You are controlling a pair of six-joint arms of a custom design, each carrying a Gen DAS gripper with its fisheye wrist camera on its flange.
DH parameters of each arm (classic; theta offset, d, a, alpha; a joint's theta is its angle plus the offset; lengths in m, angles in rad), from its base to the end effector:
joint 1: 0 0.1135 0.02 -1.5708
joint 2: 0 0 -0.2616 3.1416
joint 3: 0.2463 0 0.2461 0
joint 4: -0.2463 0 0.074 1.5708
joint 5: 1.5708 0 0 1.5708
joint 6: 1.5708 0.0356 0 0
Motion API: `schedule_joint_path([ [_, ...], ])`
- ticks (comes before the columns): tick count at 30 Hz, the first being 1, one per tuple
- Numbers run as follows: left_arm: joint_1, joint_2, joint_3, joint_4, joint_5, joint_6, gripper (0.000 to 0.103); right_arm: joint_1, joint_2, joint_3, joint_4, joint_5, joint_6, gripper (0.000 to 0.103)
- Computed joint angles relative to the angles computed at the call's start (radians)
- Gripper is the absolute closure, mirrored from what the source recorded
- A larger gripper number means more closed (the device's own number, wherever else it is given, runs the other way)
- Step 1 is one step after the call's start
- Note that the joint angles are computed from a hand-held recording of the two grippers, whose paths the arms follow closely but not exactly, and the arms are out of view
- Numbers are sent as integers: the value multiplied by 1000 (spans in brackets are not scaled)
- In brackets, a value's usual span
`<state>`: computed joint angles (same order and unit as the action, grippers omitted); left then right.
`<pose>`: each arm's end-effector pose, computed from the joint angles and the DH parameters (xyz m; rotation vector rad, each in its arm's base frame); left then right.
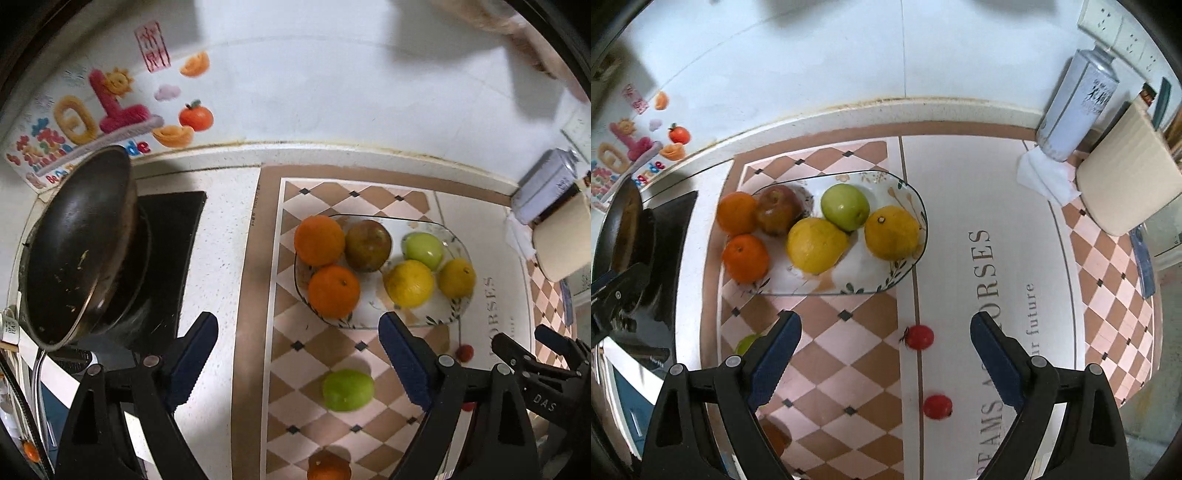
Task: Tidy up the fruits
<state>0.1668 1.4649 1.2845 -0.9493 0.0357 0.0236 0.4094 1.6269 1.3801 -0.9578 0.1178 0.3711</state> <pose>0.2810 0.0460 0.2908 -0.1823 2.6930 0.0095 0.2952 0.1235 0.2725 -0.0227 2.7586 0.0439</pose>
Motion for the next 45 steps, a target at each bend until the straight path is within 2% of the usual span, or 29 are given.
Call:
schedule_joint_path([
  [8, 12, -240, -92, -80, 31, 17, 14, 101, -224, -85, -63, 74, 59, 8],
  [16, 6, -421, -116, -165, 54, 22, 14, 258, -411, -117, -176, 182, 161, 8],
  [23, -34, -556, -95, -233, 32, 1, 14, 387, -524, -72, -306, 286, 262, 8],
  [30, -41, -618, -71, -288, 43, -13, 14, 500, -551, -4, -405, 372, 346, 8],
  [39, -96, -648, -65, -306, 4, -39, 14, 547, -564, 26, -442, 399, 394, 8],
  [45, -148, -618, -83, -291, -46, -75, 14, 433, -616, -54, -314, 292, 322, 8],
])
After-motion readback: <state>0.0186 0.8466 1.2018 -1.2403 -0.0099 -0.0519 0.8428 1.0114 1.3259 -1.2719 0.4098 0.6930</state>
